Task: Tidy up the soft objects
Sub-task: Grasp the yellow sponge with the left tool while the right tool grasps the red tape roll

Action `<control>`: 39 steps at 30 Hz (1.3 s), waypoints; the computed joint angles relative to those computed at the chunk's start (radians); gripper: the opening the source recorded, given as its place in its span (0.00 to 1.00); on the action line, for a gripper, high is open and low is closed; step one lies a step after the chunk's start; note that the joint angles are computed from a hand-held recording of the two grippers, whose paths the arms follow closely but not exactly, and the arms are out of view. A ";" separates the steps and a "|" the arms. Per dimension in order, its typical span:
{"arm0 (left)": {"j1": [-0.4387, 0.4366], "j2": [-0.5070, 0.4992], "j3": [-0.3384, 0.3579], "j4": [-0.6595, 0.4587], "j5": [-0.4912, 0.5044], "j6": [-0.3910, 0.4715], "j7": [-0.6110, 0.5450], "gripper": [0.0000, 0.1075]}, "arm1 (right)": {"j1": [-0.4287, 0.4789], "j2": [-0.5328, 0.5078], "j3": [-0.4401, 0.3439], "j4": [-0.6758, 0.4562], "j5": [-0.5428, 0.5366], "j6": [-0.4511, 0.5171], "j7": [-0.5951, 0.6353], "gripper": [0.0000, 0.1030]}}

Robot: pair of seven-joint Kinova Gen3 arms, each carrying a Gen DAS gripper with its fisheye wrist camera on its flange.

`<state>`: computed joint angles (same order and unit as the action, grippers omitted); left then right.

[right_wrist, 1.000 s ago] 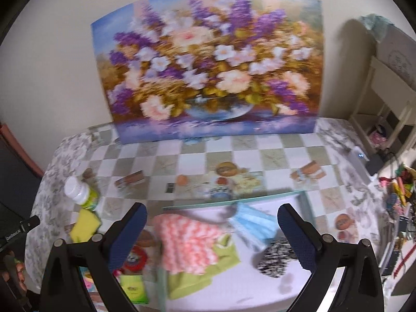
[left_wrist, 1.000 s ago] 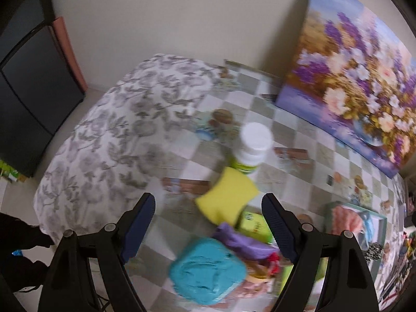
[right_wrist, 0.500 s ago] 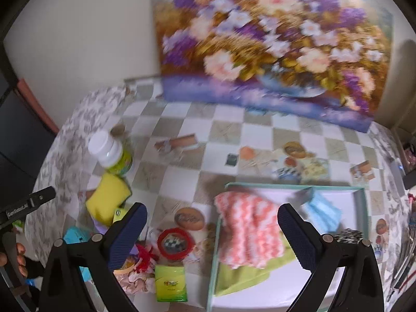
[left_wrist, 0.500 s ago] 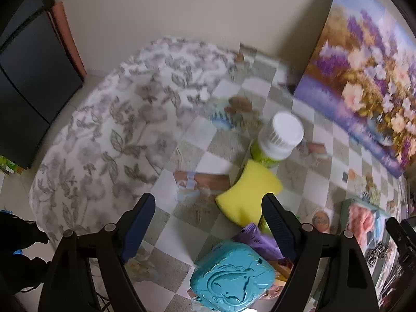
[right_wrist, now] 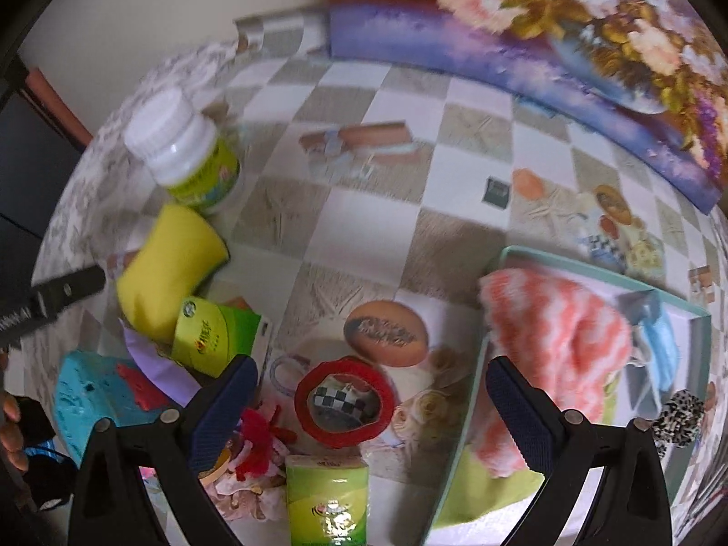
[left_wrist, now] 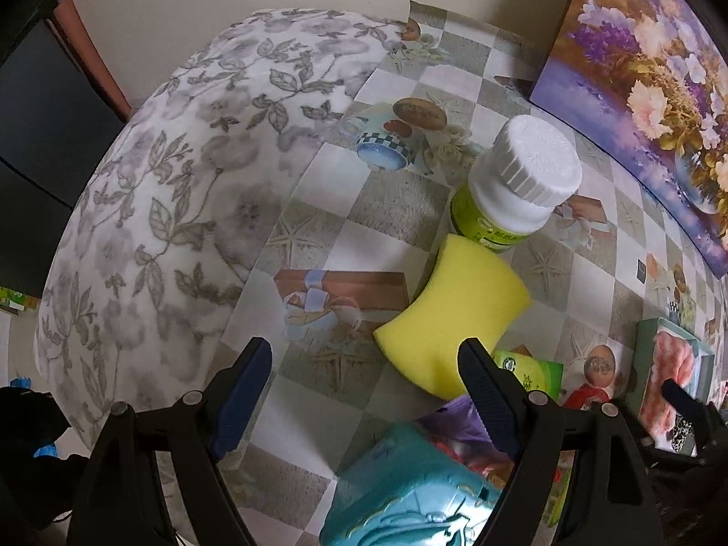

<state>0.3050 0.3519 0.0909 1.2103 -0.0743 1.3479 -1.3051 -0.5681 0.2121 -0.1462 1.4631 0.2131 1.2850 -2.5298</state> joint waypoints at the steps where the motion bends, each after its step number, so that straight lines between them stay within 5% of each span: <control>1: -0.001 0.006 0.001 -0.003 0.002 0.000 -0.003 0.79 | 0.001 0.013 -0.002 -0.004 -0.005 0.002 0.011 0.99; 18: 0.032 0.077 0.015 -0.039 0.025 0.004 -0.070 0.79 | -0.014 0.083 0.010 -0.006 -0.054 0.011 0.077 0.98; 39: 0.109 0.133 0.003 -0.068 -0.037 0.028 -0.088 0.79 | 0.000 0.075 0.012 0.029 -0.073 -0.036 0.101 0.60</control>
